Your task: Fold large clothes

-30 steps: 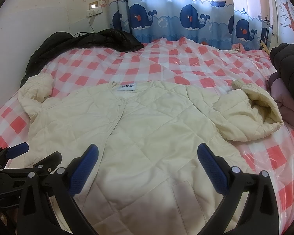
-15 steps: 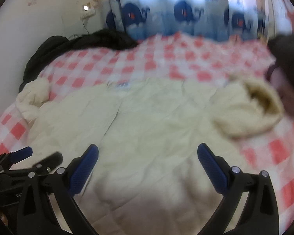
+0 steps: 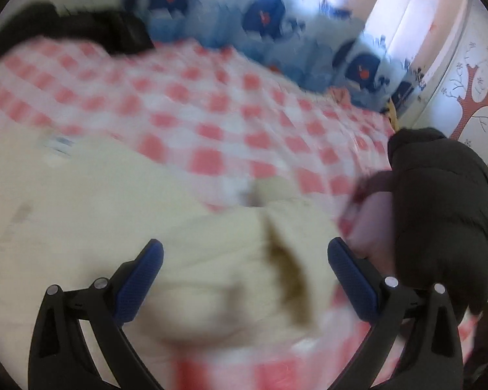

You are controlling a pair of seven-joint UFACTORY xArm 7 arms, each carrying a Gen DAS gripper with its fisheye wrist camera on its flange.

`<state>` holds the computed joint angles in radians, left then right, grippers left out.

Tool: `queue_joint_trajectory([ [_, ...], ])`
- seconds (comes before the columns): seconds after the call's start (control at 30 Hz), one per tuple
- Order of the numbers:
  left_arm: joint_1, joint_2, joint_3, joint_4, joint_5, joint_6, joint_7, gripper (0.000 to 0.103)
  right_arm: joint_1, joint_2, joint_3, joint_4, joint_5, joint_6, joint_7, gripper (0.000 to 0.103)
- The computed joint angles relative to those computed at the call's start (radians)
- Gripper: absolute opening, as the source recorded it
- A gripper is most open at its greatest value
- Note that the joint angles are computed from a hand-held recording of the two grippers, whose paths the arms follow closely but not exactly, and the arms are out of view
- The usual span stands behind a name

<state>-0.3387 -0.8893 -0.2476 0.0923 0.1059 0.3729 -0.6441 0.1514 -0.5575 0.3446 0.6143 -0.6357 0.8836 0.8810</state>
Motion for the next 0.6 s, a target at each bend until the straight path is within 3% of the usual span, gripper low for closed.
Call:
queue_joint_trajectory([
  [0.03, 0.001, 0.006, 0.003, 0.001, 0.0, -0.003, 0.002, 0.095, -0.018, 0.043, -0.046, 0.014, -0.001, 0.003, -0.068, 0.097],
  [0.17, -0.005, 0.038, 0.03, 0.006, -0.015, -0.013, 0.018, 0.095, -0.066, 0.166, -0.111, 0.06, -0.027, 0.049, -0.191, 0.095],
  [0.23, -0.008, 0.046, 0.043, 0.005, -0.025, -0.017, 0.027, 0.095, -0.085, 0.234, -0.127, 0.093, -0.053, 0.083, -0.211, 0.079],
  [0.3, -0.004, 0.052, 0.049, 0.004, -0.032, -0.021, 0.033, 0.095, -0.088, 0.27, -0.157, 0.11, -0.045, 0.102, -0.219, 0.048],
  [0.33, -0.004, 0.058, 0.056, 0.005, -0.038, -0.025, 0.037, 0.095, -0.093, 0.282, -0.188, 0.115, -0.016, 0.09, -0.24, 0.04],
  [0.37, -0.006, 0.059, 0.061, 0.003, -0.044, -0.026, 0.041, 0.095, -0.091, 0.287, -0.198, 0.119, 0.002, 0.092, -0.249, 0.024],
  [0.4, -0.009, 0.068, 0.069, 0.004, -0.051, -0.032, 0.047, 0.095, -0.09, 0.29, -0.208, 0.121, 0.021, 0.086, -0.253, 0.019],
  [0.5, -0.012, 0.082, 0.074, 0.003, -0.065, -0.037, 0.055, 0.095, -0.101, 0.193, -0.274, 0.074, 0.162, -0.062, -0.262, 0.013],
  [0.6, -0.021, 0.099, 0.089, 0.003, -0.084, -0.046, 0.067, 0.095, -0.101, 0.028, -0.353, -0.016, 0.336, -0.322, -0.279, 0.012],
])
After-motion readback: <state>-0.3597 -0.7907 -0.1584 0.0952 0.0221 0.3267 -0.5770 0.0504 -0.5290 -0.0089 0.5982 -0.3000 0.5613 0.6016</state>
